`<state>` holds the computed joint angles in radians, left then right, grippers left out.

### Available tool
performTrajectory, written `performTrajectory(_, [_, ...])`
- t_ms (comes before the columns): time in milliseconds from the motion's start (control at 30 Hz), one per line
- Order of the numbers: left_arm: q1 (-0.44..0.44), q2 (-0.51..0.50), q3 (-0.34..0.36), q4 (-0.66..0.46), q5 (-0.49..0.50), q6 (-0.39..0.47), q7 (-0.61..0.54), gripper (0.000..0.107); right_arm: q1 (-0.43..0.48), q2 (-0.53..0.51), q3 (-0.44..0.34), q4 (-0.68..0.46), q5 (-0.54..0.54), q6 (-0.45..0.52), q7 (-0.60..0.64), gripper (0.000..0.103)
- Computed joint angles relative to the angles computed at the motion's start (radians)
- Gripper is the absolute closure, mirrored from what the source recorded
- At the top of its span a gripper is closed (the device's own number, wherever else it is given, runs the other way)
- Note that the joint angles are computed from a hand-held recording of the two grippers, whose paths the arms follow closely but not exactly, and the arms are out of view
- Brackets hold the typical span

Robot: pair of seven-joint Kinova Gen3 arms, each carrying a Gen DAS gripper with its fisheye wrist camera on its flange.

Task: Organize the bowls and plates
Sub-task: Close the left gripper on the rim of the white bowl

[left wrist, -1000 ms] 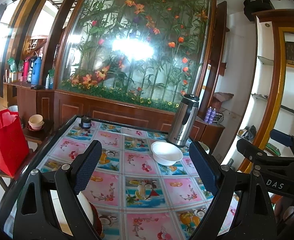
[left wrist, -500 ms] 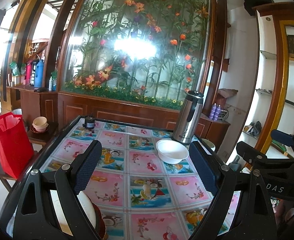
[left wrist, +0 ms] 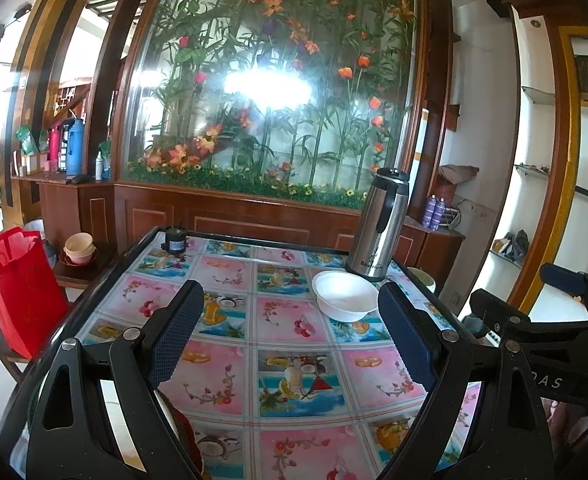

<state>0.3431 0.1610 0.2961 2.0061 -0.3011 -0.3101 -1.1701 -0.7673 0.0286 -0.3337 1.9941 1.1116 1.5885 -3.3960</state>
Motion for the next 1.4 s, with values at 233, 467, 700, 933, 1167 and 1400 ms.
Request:
performTrajectory(233, [0.085,0.035,-0.046,-0.050,0.127,0.039,-0.135,0.018,0.045,-0.029,0.016,0.034,-0.008,-0.071,0.012,0.000])
performTrajectory(467, [0.164,0.082,-0.091,-0.121,0.250,0.089,-0.265,0.018,0.098,-0.044,0.028,0.060,-0.003,-0.148,0.046,0.000])
performTrajectory(700, [0.305,0.161,-0.200,-0.242,0.377,0.176,-0.398,0.018,0.192,-0.083,0.074,0.104,-0.013,-0.298,0.099,0.000])
performTrajectory(933, [0.403,0.276,-0.285,-0.428,0.398,0.343,-0.406,0.018,0.337,-0.128,0.179,0.149,-0.065,-0.555,0.232,0.000])
performTrajectory(1167, [0.418,0.362,-0.296,-0.551,0.323,0.436,-0.311,0.018,0.508,-0.105,0.215,0.153,-0.123,-0.728,0.339,0.000])
performTrajectory(1400, [0.447,0.399,-0.311,-0.600,0.269,0.477,-0.257,0.018,0.555,-0.090,0.222,0.149,-0.145,-0.803,0.387,0.000])
